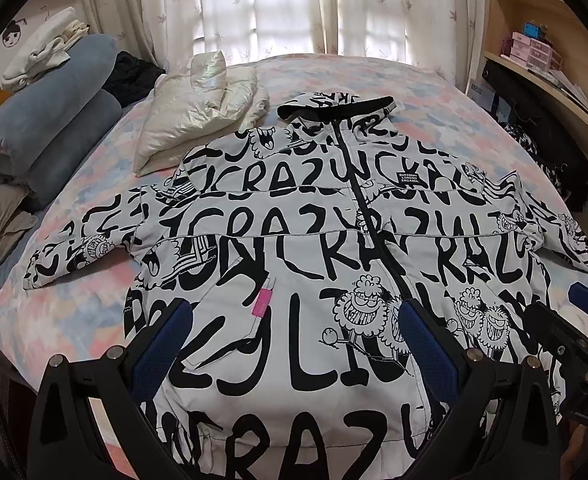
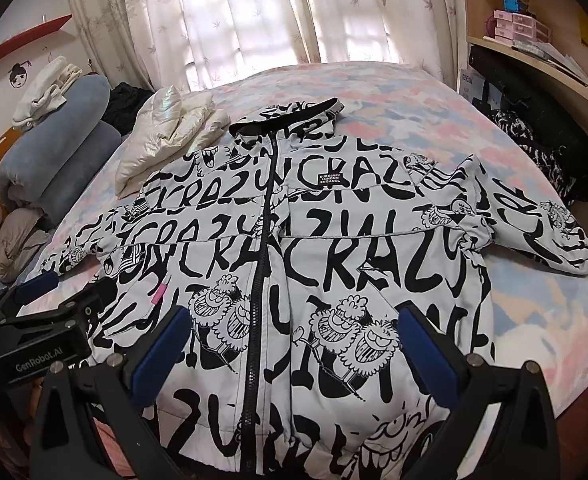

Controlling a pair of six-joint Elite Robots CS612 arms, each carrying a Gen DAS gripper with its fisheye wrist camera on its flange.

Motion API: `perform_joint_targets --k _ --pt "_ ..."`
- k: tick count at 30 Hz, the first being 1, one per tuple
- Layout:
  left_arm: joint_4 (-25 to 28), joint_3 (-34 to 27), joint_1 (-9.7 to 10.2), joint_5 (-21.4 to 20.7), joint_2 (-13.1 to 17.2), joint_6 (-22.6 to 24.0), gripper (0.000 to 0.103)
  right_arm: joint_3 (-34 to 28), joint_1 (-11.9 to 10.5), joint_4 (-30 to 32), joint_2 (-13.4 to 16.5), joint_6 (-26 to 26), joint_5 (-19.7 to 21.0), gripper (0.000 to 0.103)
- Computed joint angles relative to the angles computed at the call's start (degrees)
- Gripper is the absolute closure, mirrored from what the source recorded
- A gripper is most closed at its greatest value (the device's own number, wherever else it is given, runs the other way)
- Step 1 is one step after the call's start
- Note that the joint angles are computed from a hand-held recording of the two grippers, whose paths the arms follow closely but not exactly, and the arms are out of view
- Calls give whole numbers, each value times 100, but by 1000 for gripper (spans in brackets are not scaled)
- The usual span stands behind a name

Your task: Fold large clothes

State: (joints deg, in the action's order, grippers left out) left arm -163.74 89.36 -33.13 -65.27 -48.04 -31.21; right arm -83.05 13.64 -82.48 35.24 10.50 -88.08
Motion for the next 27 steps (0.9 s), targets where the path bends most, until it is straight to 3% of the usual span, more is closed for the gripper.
perform_joint_targets --k 9,13,19,27 --pt "180 -286 -34 121 120 66 1 42 -95 -104 12 105 206 0" --pt "191 -443 -10 33 171 53 1 25 -220 -217 26 211 587 0" --pt "100 -822 -30 138 292 360 1 26 -398 -410 -74 238 815 0" --pt "-688 -1420 -48 -160 475 1084 1 -88 -576 -1124 -255 -7 163 0"
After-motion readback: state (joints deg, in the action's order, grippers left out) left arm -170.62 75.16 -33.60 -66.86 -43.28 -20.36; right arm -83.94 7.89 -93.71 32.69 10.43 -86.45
